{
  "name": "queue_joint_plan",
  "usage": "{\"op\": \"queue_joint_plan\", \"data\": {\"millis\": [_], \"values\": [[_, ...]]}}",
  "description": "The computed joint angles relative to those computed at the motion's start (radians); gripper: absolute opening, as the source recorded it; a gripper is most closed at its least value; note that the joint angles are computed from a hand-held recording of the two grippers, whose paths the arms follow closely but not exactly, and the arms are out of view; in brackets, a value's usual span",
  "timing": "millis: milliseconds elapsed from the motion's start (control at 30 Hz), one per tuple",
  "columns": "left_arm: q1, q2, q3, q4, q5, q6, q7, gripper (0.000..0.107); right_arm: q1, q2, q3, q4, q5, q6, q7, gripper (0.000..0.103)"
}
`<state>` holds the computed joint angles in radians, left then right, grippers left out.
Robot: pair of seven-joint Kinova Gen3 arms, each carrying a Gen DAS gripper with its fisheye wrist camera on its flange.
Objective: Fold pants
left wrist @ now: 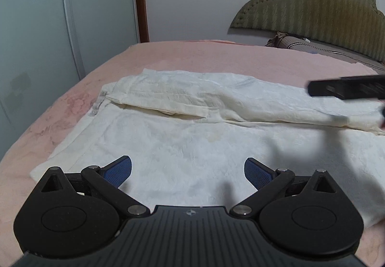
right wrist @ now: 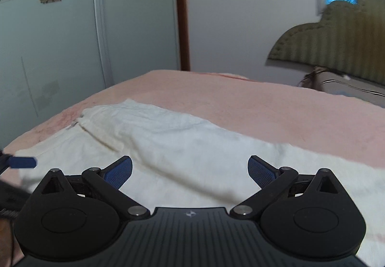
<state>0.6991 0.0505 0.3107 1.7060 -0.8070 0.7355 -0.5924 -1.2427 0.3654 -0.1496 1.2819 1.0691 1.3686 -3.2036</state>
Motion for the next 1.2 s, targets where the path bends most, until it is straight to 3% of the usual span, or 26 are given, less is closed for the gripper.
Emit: {"op": "queue_joint_plan", "data": {"millis": [133, 233, 300, 400, 600, 633, 700, 767, 800, 867, 967, 1067, 1200], "values": [[-0.017, 0.034, -0.019, -0.036, 0.044, 0.004, -0.081, 0.102, 0.18, 0.021, 0.024, -0.018, -0.102, -0.163, 0.118, 0.103], [-0.023, 0.07, -0.054, -0.085, 0.066, 0.018, -0.143, 0.102, 0.226, 0.053, 0.121, -0.04, -0.189, -0.285, 0.218, 0.103], [-0.05, 0.105, -0.069, -0.146, 0.127, 0.04, -0.212, 0.102, 0.291, 0.073, 0.131, -0.066, -0.27, -0.366, 0.294, 0.103], [-0.086, 0.161, -0.106, -0.244, 0.236, 0.08, -0.299, 0.102, 0.42, 0.111, 0.043, -0.12, -0.343, -0.438, 0.416, 0.103], [-0.115, 0.244, -0.172, -0.372, 0.355, 0.141, -0.374, 0.101, 0.564, 0.272, -0.184, -0.378, -0.349, -0.293, 0.66, 0.102], [-0.116, 0.253, -0.179, -0.386, 0.362, 0.146, -0.387, 0.101, 0.563, 0.283, -0.182, -0.397, -0.36, -0.291, 0.701, 0.103], [-0.105, 0.271, -0.198, -0.411, 0.354, 0.146, -0.398, 0.102, 0.556, 0.276, -0.149, -0.388, -0.403, -0.335, 0.782, 0.094], [-0.09, 0.292, -0.214, -0.441, 0.339, 0.154, -0.402, 0.102, 0.538, 0.253, -0.077, -0.354, -0.484, -0.402, 0.82, 0.068], [-0.088, 0.303, -0.218, -0.46, 0.34, 0.156, -0.41, 0.102, 0.517, 0.247, -0.031, -0.349, -0.515, -0.413, 0.832, 0.061], [-0.087, 0.319, -0.225, -0.487, 0.351, 0.147, -0.419, 0.102, 0.501, 0.222, 0.021, -0.308, -0.567, -0.467, 0.85, 0.029], [-0.1, 0.339, -0.226, -0.525, 0.394, 0.131, -0.443, 0.102, 0.413, 0.205, 0.123, -0.271, -0.532, -0.485, 0.811, 0.016], [-0.115, 0.354, -0.236, -0.555, 0.456, 0.101, -0.459, 0.102, 0.274, 0.236, 0.225, -0.299, -0.41, -0.415, 0.844, 0.011], [-0.268, 0.366, -0.104, -0.583, 0.604, 0.053, -0.488, 0.101, 0.089, 0.291, 0.33, -0.316, -0.248, -0.319, 0.979, 0.01]]}}
